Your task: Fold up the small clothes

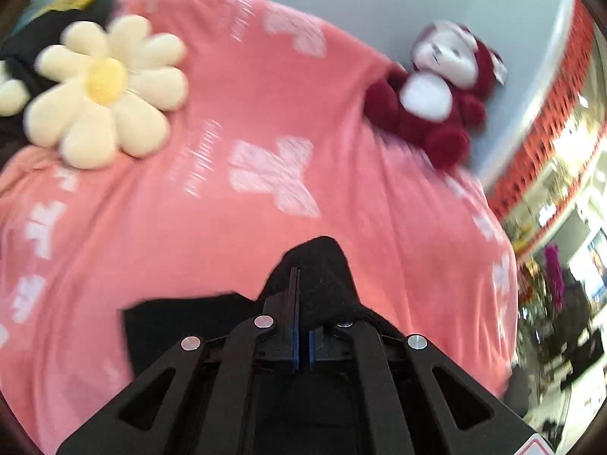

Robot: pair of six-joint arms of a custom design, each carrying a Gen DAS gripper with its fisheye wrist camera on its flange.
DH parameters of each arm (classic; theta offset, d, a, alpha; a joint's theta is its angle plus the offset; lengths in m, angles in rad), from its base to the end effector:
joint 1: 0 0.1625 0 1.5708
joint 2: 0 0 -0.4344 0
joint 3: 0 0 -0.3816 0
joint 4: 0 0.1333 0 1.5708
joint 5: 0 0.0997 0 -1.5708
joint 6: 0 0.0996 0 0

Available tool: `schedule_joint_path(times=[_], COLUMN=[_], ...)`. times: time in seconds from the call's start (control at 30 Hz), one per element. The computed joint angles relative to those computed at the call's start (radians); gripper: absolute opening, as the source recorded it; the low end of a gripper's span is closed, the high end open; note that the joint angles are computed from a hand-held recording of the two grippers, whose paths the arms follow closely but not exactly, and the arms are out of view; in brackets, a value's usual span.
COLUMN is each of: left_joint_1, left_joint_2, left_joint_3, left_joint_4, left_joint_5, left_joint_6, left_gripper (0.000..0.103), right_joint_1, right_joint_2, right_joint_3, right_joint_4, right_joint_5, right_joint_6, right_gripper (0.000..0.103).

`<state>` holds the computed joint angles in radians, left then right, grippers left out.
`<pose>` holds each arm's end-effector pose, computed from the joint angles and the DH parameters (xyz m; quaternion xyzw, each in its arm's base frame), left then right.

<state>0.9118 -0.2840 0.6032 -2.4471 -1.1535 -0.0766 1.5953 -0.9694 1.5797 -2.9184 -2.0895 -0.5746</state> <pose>-0.4212 -0.8274 0.1399 0.2155 0.9174 -0.3226 0.0891 0.1008 -0.6882 0.3050 0.1778 -0.8887 0.2702 0.3248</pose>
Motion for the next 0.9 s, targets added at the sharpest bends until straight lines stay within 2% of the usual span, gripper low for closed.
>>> schedule_joint_path(times=[0.13, 0.2, 0.23, 0.27, 0.3, 0.37, 0.43, 0.5, 0.57, 0.63, 0.7, 0.73, 0.8, 0.83, 0.9], left_joint_1=[-0.002, -0.002, -0.001, 0.001, 0.002, 0.007, 0.014, 0.016, 0.017, 0.015, 0.010, 0.008, -0.001, -0.005, -0.010], left_joint_2=[-0.082, -0.114, -0.132, -0.142, -0.156, -0.189, -0.212, -0.224, -0.226, -0.222, -0.218, -0.217, -0.213, -0.210, -0.196], left_joint_3=[0.100, 0.148, 0.170, 0.180, 0.200, 0.243, 0.265, 0.276, 0.279, 0.274, 0.279, 0.285, 0.298, 0.303, 0.300], left_joint_4=[-0.061, -0.087, -0.100, -0.108, -0.125, -0.162, -0.184, -0.198, -0.202, -0.178, -0.167, -0.167, -0.171, -0.172, -0.143], left_joint_5=[0.062, 0.070, 0.078, 0.082, 0.088, 0.077, 0.058, 0.043, 0.030, 0.015, 0.006, 0.002, -0.003, -0.009, -0.030], left_joint_6=[0.022, 0.025, 0.025, 0.032, 0.038, 0.049, 0.051, 0.057, 0.055, 0.036, 0.028, 0.032, 0.050, 0.055, 0.057], left_gripper=[0.001, 0.002, 0.002, 0.002, 0.002, 0.002, 0.002, 0.002, 0.002, 0.002, 0.002, 0.002, 0.002, 0.002, 0.002], right_joint_1=[0.042, 0.045, 0.043, 0.041, 0.037, 0.033, 0.046, 0.061, 0.067, 0.069, 0.086, 0.085, 0.066, 0.052, 0.032], right_joint_2=[0.178, 0.226, 0.231, 0.230, 0.219, 0.191, 0.172, 0.185, 0.231, 0.284, 0.300, 0.279, 0.197, 0.127, 0.053], right_joint_3=[-0.122, -0.162, -0.169, -0.196, -0.217, -0.223, -0.225, -0.249, -0.288, -0.303, -0.266, -0.229, -0.141, -0.058, 0.033], right_joint_4=[0.027, 0.030, 0.019, 0.050, 0.080, 0.048, 0.011, 0.074, 0.203, 0.281, 0.191, 0.148, 0.103, 0.018, -0.093], right_joint_5=[-0.071, -0.104, -0.089, -0.080, -0.060, 0.005, 0.049, 0.075, 0.074, 0.020, -0.038, -0.025, 0.068, 0.089, 0.045], right_joint_6=[-0.040, -0.027, -0.013, 0.041, 0.106, 0.161, 0.154, 0.133, 0.116, 0.095, 0.024, 0.024, 0.096, 0.126, 0.156], right_gripper=[0.057, 0.052, 0.047, 0.018, 0.003, 0.003, 0.003, 0.004, 0.004, 0.005, 0.009, 0.013, 0.032, 0.034, 0.041])
